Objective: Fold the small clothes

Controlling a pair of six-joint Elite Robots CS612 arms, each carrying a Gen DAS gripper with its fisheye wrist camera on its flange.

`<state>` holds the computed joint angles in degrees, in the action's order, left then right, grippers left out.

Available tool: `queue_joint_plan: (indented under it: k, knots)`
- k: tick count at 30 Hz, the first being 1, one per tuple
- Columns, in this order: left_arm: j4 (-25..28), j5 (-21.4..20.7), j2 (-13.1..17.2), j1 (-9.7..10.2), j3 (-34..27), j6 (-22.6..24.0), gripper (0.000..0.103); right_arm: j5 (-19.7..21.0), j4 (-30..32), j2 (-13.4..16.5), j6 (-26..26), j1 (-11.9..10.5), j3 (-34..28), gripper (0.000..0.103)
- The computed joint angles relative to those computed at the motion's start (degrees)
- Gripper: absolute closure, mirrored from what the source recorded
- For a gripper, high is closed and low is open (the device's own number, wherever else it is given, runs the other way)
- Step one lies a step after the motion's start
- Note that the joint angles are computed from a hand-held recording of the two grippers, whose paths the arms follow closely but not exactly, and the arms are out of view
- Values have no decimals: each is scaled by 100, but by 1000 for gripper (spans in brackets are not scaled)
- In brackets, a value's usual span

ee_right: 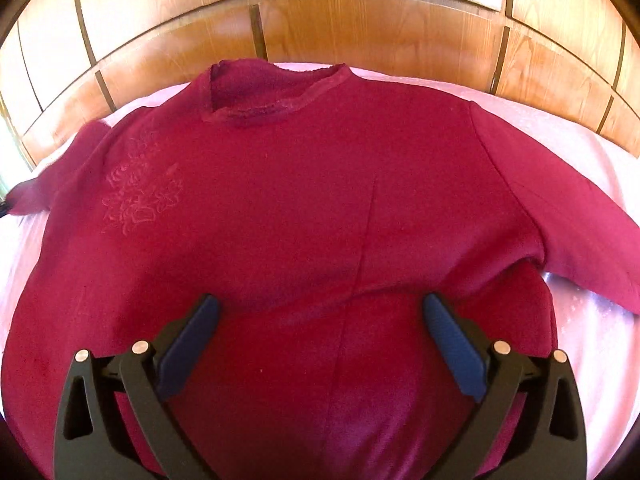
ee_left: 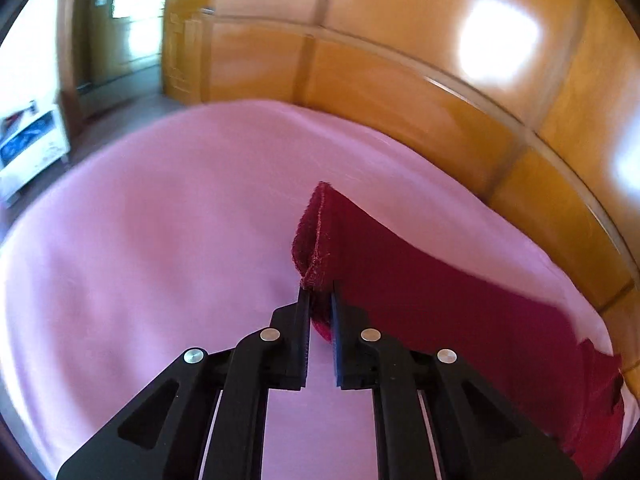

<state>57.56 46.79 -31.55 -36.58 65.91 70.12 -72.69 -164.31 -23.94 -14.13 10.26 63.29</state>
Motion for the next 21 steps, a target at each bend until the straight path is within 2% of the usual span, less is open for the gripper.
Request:
queue_joint_plan:
  k: [2,6,7,9,11,12,14,16,18,21]
  knots:
    - [266,151,-71,-41,245,-208,95,-2,-25,-9,-3,-4,21,2]
    - [327,859,-51,4,413,-53,95,-68,-52,-26,-43,3,48,2]
    - [444,1031,43,19,322,-52,93,-72,-55,-24,-42,3,46,2]
    - [680,1008,163,4,193,-135,89,-62,-59,-34,-51,-6,60,2]
    - [844,1116,194,-11,71,-437,73,-56,-56,-37,-54,-8,62,2]
    - [773,1072,132,-65,107,-593,70,-48,-53,-36,-53,-11,60,2]
    - [387,645,-78,-287,293,-658,58,-20,-53,-34,-43,-16,59,2]
    - [7,353,-192,-474,319,-351,55,-21,-66,-39,-47,-19,67,2]
    - [-756,101,-344,-719,359,360,54,-24,-58,-50,-41,-24,75,2]
    - [-1609,214,-399,-973,187,1596,53,9,143,-161,-115,-56,165,2]
